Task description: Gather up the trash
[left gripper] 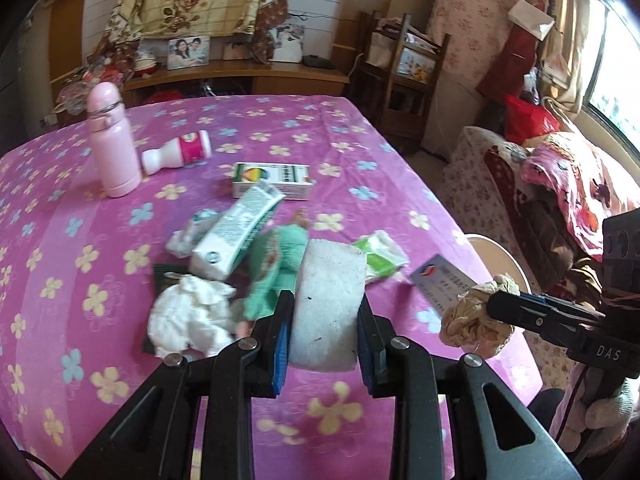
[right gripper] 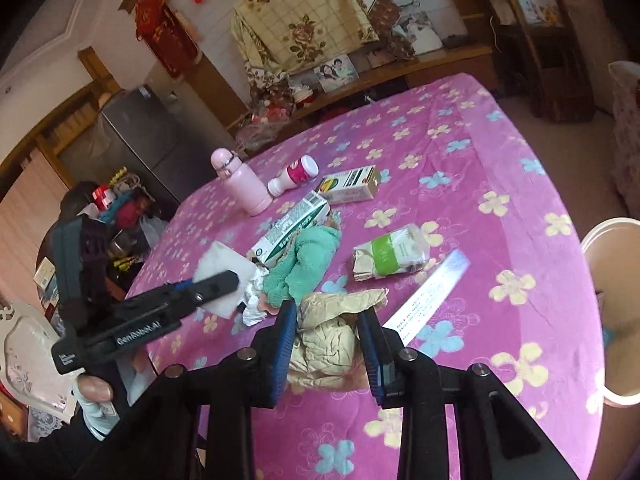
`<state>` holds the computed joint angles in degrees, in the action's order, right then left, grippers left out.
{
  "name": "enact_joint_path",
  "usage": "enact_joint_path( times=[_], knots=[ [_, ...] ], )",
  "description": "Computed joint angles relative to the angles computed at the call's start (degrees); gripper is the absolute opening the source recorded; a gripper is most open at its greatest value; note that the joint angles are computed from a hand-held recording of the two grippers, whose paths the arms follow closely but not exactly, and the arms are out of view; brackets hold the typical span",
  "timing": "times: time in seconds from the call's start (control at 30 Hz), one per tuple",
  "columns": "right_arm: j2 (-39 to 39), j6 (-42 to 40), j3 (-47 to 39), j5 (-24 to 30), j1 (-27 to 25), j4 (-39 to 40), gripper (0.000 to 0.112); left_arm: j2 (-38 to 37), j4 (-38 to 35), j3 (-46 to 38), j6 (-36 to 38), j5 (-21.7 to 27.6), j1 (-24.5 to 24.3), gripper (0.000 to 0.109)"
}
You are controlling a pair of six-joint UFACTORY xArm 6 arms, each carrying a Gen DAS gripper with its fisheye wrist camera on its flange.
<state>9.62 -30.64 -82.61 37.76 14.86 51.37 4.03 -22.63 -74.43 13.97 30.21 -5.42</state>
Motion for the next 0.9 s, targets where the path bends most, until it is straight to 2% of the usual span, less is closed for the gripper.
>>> enact_joint_path(
  times=[0.07,0.27,0.43,0.47,0.53,0.57,0.67,0.73,0.83,0.9],
  knots=[
    [-1.06,-1.51,0.75,1.0,-0.79,2.48,0.034,0.05,0.78,-0.31,-0.25,0.05,-0.9,0.03],
    [-2.1,-7.03,0.92,11.34,-5.23,17.89,0.034,-0.03,1.6,-0.71,-1.04,-0.18,-2.15,0.03],
    [-2.17,-9.48,-0.86,17.75,-6.37,24.49,0.034,-0.73,2.36,0.16,-1.89,-0.77,-1.83,0.03],
    [-2.37,-9.09,-1.41,16.12,-5.53,22.26,0.034,-0.87,2.56,0.3,-2.19,-0.76,-1.55,0.03],
    [-2.74,-7.33,-0.97,8.13,-2.59,11.64,0.035,-1.38,2.95,0.8,-2.56,-0.84,-1.09,0.03],
    [-2.66,-5.2,-0.96,6.56,-1.68,8.04,0.037,-1.89,2.79,1.37,-2.34,-1.19,-0.71,0.03],
    [-2.19,-3.52,-0.87,10.31,-1.92,8.54,0.04,-2.64,3.28,2.38,-2.49,-1.9,0.13,0.03],
    [-2.62,-1.5,0.32,8.85,-1.42,5.73,0.065,-2.59,2.8,2.39,-2.23,-1.69,0.58,0.03],
    [-3.1,0.6,1.5,7.93,-1.41,3.08,0.065,-2.55,1.99,2.66,-1.77,-1.88,0.88,0.03],
    [-3.02,3.43,1.8,5.62,-1.29,-1.76,0.065,-2.69,1.8,3.05,-1.48,-2.16,0.77,0.03]
  ],
)
